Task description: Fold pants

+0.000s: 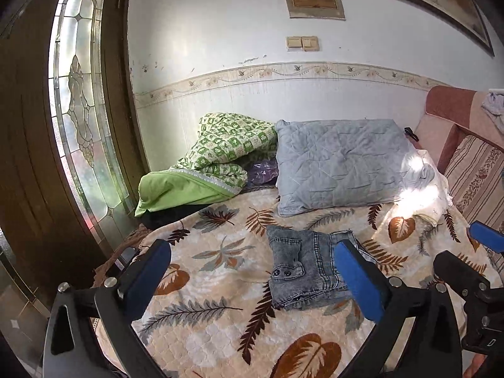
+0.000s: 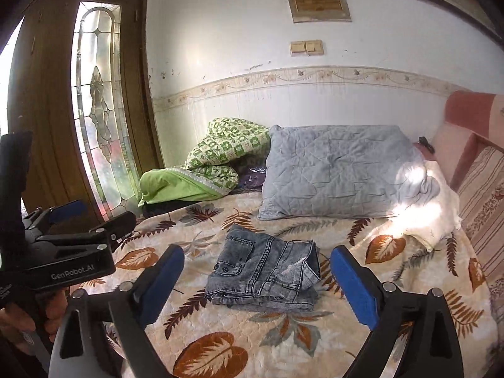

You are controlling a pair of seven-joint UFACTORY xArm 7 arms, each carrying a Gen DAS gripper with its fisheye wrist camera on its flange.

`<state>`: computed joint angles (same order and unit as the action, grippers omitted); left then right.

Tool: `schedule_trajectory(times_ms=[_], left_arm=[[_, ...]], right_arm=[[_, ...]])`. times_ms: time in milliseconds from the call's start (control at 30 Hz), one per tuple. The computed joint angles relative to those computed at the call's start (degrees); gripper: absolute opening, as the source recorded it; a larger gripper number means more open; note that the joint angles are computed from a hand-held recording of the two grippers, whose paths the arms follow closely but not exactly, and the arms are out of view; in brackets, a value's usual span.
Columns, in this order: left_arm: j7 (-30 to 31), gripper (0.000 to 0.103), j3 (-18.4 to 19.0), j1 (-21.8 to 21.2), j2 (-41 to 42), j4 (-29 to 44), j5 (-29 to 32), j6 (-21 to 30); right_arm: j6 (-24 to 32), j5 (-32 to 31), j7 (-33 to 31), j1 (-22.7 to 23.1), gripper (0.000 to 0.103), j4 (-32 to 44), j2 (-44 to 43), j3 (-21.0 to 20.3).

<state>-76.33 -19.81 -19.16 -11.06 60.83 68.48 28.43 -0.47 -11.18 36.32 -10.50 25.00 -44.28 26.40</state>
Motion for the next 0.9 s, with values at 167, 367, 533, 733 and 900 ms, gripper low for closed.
schedule_trajectory(times_ms=[167, 367, 533, 733, 900], left_arm=[[0.5, 0.103, -0.9, 0.4, -4.2, -3.3, -1.7, 0.4], [1.3, 0.103, -2.8, 2.4, -7.5, -5.9, -4.2, 0.2], [1.2, 0.103, -4.4, 4.6, -10.0, -7.4, -5.7, 0.9], [1.1, 0.103, -5.5, 7.2, -11.1, -8.2, -7.2, 0.5], [0.3, 0.103, -6.3, 8.8, -11.1, -8.0, -6.4, 0.5]], right_arm=[[3.3, -0.6, 1.6, 1.0, 0.097, -1.9, -5.0, 2.0], [5.3, -0.8, 4.0, 3.2, 0.097, -3.8, -8.8, 1.3], [6.4, -1.7, 5.2, 3.2, 0.097, -4.3, -11.2, 1.3], [6.9, -2.6, 6.3, 2.8, 0.097, -4.1, -11.8, 1.7], [6.6, -3.0, 7.5, 2.0, 0.097, -3.1, -10.2, 2.5]])
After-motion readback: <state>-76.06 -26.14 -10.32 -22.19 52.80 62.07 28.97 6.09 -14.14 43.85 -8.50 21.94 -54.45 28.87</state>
